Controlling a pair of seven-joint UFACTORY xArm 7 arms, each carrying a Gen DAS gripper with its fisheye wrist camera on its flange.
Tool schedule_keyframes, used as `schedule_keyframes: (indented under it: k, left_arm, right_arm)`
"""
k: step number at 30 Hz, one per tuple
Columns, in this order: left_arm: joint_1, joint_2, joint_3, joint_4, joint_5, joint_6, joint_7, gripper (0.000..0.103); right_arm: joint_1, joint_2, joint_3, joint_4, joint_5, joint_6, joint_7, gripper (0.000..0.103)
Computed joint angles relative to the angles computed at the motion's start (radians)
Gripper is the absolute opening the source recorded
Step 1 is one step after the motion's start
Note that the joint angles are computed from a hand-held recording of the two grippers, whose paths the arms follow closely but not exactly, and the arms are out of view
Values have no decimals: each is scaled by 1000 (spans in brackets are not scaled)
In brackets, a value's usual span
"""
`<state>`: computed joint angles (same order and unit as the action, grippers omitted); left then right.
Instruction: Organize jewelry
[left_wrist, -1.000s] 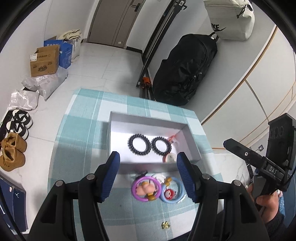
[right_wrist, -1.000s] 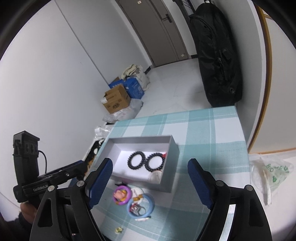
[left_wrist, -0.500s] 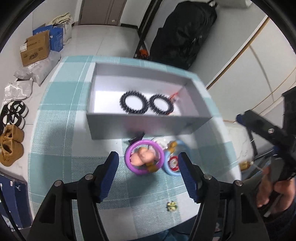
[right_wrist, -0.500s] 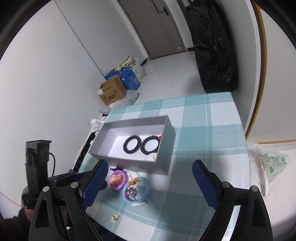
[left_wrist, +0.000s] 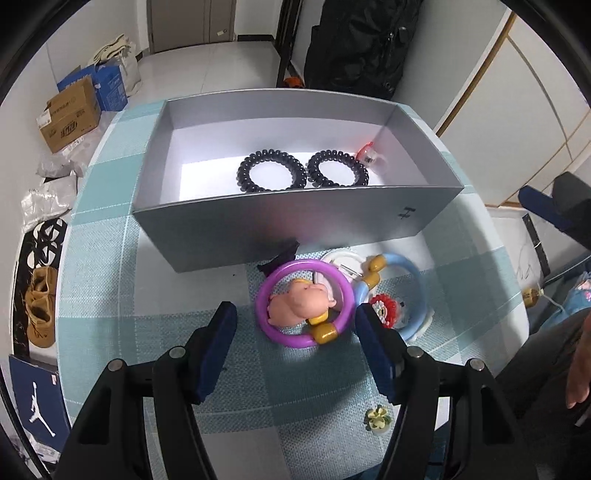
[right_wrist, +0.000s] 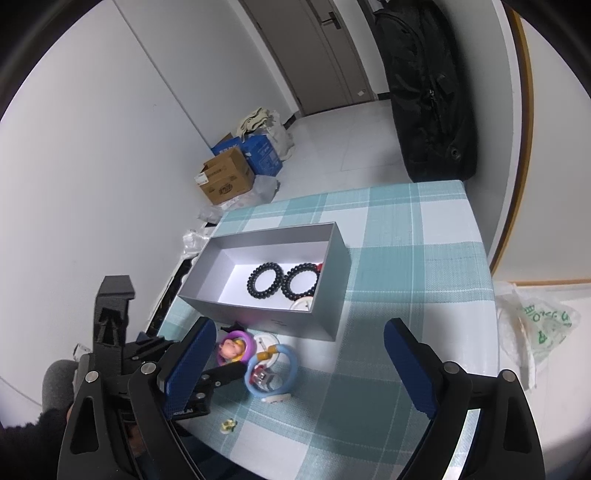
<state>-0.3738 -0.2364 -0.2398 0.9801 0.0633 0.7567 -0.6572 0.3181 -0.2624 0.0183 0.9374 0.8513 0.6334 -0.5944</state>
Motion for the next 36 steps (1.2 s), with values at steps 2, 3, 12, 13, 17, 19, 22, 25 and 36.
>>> schedule_keyframes:
  k: [2,3,12,13,17,19,22,25,36]
  left_arm:
    - [-1,1,3,-1,-3,-8,6,62]
    - [0,2,4,-1,-1,-11,11,62]
    - [-3,2,14,-7,-30,-36,55,47]
    - [-2,4,14,-6,-35,-38,54,46]
    - [-2,-13,20,-20,-63,-59,59,46]
    - [-1,-25,18,-28,-65,-69,59,46]
    - [0,-33,16,-28,-72,-77,55,46]
    - [-1,-46,14,-32,-76,-93,59,46]
    - [9,-127,17,-59,-105,-152,50,46]
  right_arm:
    - [0,-1,1,-1,-1,-1,1,93]
    - [-1,-2,1,-2,-2,0,2,93]
    - [-3,-3,-2,-4,-5,3,7,93]
    - [-3,-3,-2,-5,-5,3,4,93]
    - [-5,2,-2,-6,-4,4,3,93]
    - [-7,4,-1,-6,-11,8,8,93]
    - [-10,5,4,-11,-23,7,19,93]
    - [-10,5,7,-15,-34,7,27,93]
    - [3,27,30,-18,-101,46,28,93]
